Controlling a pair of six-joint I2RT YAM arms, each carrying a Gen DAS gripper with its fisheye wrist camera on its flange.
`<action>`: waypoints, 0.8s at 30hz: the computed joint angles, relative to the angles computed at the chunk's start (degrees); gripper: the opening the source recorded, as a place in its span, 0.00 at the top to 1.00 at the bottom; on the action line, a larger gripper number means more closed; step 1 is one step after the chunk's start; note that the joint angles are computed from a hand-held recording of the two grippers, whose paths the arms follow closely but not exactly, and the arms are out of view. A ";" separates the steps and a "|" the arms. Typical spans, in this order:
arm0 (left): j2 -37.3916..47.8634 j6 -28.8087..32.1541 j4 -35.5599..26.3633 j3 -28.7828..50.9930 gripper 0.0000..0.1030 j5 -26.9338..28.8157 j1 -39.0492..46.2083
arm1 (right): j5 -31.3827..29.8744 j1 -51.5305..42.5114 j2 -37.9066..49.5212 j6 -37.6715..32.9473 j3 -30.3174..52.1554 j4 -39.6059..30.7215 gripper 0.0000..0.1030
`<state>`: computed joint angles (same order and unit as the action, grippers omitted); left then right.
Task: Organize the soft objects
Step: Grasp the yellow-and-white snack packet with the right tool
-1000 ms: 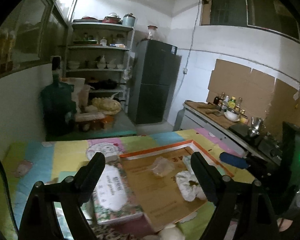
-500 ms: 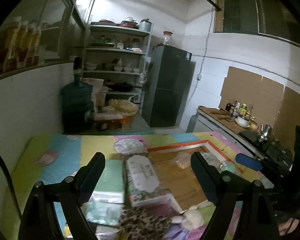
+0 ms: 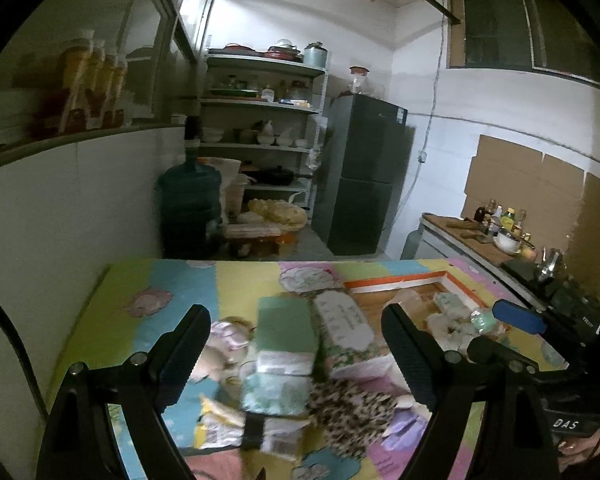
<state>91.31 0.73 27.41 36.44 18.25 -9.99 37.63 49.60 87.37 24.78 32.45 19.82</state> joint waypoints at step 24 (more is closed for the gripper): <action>5.20 4.30 14.81 -11.45 0.15 9.83 15.12 | -15.89 4.40 24.62 -13.78 15.20 5.51 0.26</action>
<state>96.50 5.03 42.22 24.99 28.08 5.13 21.74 54.00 111.99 11.00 47.64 25.33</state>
